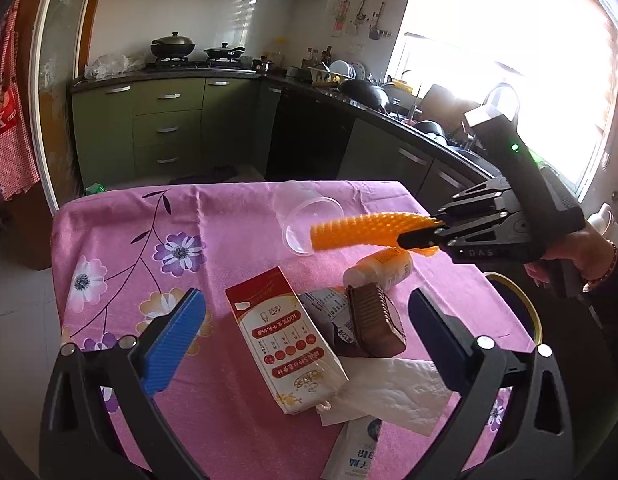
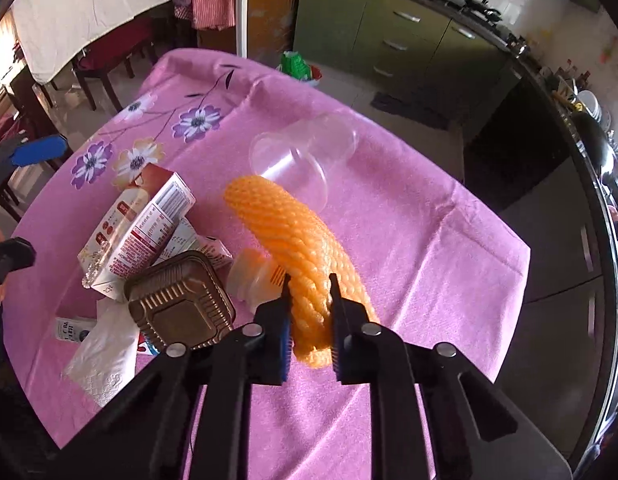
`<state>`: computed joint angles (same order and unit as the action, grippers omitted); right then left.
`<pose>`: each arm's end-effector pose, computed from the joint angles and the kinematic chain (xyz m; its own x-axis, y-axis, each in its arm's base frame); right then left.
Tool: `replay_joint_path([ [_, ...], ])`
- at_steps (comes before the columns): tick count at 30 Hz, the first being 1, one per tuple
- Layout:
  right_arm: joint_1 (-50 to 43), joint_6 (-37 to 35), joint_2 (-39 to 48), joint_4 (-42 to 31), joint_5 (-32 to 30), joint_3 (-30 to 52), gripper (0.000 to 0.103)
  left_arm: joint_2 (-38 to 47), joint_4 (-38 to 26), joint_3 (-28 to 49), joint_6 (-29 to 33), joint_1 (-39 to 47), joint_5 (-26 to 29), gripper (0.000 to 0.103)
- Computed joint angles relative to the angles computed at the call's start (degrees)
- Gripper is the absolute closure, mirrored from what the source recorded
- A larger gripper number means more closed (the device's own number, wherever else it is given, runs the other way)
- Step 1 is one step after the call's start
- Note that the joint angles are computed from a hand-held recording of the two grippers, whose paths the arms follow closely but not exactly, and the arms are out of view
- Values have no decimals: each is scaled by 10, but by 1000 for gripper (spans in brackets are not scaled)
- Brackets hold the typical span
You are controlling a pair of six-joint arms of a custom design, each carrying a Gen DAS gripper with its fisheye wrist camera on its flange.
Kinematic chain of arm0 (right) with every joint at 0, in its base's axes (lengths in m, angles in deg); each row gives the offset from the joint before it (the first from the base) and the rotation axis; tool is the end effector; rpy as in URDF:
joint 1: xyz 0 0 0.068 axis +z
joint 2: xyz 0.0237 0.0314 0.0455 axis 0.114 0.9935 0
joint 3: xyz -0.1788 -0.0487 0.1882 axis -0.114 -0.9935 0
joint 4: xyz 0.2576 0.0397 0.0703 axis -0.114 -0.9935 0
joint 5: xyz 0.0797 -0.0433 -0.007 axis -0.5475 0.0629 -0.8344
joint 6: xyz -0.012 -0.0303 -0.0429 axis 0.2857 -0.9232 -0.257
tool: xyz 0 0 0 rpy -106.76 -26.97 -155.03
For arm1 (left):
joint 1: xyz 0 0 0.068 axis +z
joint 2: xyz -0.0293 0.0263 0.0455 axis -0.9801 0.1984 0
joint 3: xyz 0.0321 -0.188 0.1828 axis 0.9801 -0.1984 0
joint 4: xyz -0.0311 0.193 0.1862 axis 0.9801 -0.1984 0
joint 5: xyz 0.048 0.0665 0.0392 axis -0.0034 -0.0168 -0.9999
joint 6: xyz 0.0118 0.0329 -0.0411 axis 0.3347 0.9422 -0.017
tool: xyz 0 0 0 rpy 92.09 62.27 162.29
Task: Collect trash
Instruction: 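Grasp the orange foam net with the right tool, then carry the orange foam net into the bin and open the right tool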
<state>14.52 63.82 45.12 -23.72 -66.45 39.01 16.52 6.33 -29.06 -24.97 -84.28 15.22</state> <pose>0.3350 0.0496 0.3136 -0.7396 -0.5111 -0.4380 -0.5146 0.8488 -0.1215 0.2413 -0.0383 0.2700 -0.6221 0.1088 -0.7753 0.4243 0.8791 -0.2171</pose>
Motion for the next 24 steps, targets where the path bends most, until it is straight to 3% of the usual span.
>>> replay_joint_path([
  [7, -117, 18, -134, -26, -98, -54, 90, -4, 11, -6, -5, 0, 5, 6],
  [10, -248, -8, -200, -53, -136, -93, 90, -4, 11, -6, -8, 1, 9, 6],
  [13, -386, -51, -229, -64, -136, -132, 89, -2, 11, -6, -7, 0, 13, 6],
  [18, -593, -105, -177, -35, -108, -187, 89, -2, 12, -9, -3, -18, -1, 6],
  [24, -667, -98, -109, 42, -69, -225, 89, -6, 16, -13, -3, -28, -12, 6],
])
